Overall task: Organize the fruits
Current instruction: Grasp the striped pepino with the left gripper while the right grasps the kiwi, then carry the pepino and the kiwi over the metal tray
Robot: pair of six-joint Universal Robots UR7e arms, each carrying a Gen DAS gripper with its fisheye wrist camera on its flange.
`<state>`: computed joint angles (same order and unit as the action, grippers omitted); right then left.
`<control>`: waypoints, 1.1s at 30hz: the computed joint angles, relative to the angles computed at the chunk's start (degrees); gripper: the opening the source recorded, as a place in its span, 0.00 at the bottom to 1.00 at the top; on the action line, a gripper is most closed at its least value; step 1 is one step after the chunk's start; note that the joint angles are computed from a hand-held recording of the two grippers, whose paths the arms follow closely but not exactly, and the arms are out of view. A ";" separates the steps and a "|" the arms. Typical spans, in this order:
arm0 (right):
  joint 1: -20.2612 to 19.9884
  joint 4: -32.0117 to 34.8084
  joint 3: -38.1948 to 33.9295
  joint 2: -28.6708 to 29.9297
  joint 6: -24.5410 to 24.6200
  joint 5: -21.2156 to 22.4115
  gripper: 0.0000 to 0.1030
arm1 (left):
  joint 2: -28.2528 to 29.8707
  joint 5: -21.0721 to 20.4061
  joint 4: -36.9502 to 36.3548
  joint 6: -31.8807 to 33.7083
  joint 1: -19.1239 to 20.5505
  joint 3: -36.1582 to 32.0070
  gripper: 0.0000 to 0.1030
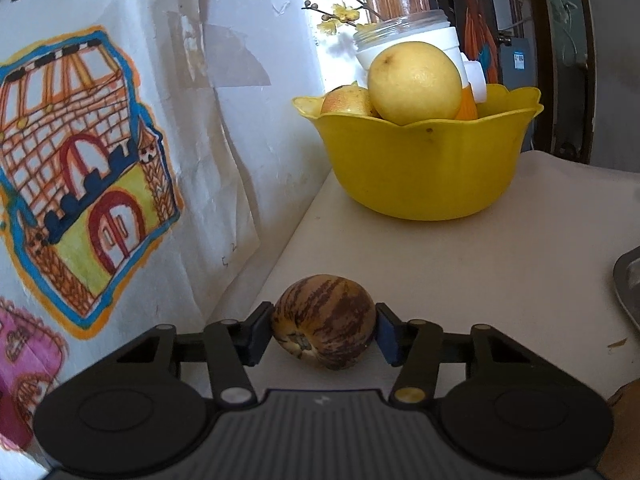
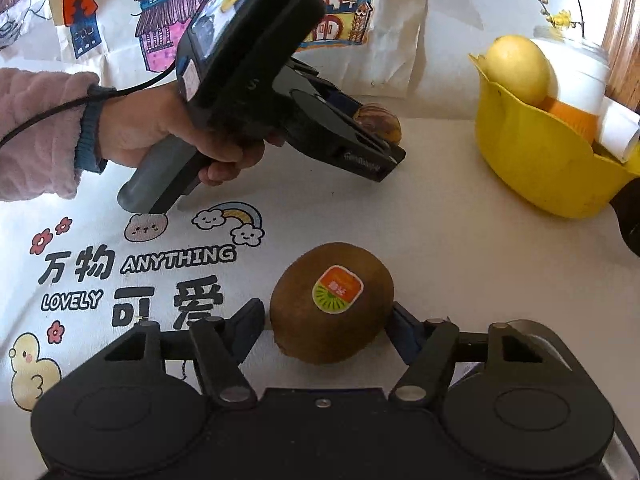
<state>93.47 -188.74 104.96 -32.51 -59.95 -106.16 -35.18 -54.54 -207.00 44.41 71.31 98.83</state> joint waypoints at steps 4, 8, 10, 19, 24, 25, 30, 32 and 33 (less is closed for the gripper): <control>-0.12 0.42 -0.26 -0.12 0.75 0.34 0.67 | -0.91 -0.50 0.37 -0.82 -0.17 1.54 0.56; -0.08 1.60 -0.80 -0.24 1.69 0.34 0.68 | -2.37 -1.14 1.29 -2.15 -0.46 3.87 0.56; 0.07 1.04 -0.90 0.06 1.37 -0.18 0.68 | -3.05 -1.26 1.81 -2.68 -0.61 4.87 0.56; 0.23 1.70 -2.21 0.69 3.39 -0.20 0.67 | -4.95 -0.69 1.91 -3.67 -1.18 8.09 0.56; 0.55 -1.52 -1.64 1.57 0.80 -0.74 0.61 | -5.75 -0.06 1.81 -4.59 -1.49 9.53 0.55; 0.47 -1.50 -1.65 1.53 0.76 -0.54 0.61 | -5.80 0.34 1.48 -4.38 -1.65 9.88 0.55; -0.05 -2.07 -0.79 1.17 -0.60 1.01 0.61 | -6.28 1.06 1.53 -4.49 -2.34 11.27 0.55; -0.38 -2.62 -0.07 0.93 -1.37 1.95 0.60 | -6.73 1.07 2.09 -5.79 -2.48 11.77 0.55; -0.53 -3.03 0.30 0.86 -1.80 2.40 0.60 | -6.95 1.15 2.41 -6.66 -2.53 11.93 0.55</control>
<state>92.94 -191.78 105.25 -31.65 -61.75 -103.76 -42.13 -53.39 -204.59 37.75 68.78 110.75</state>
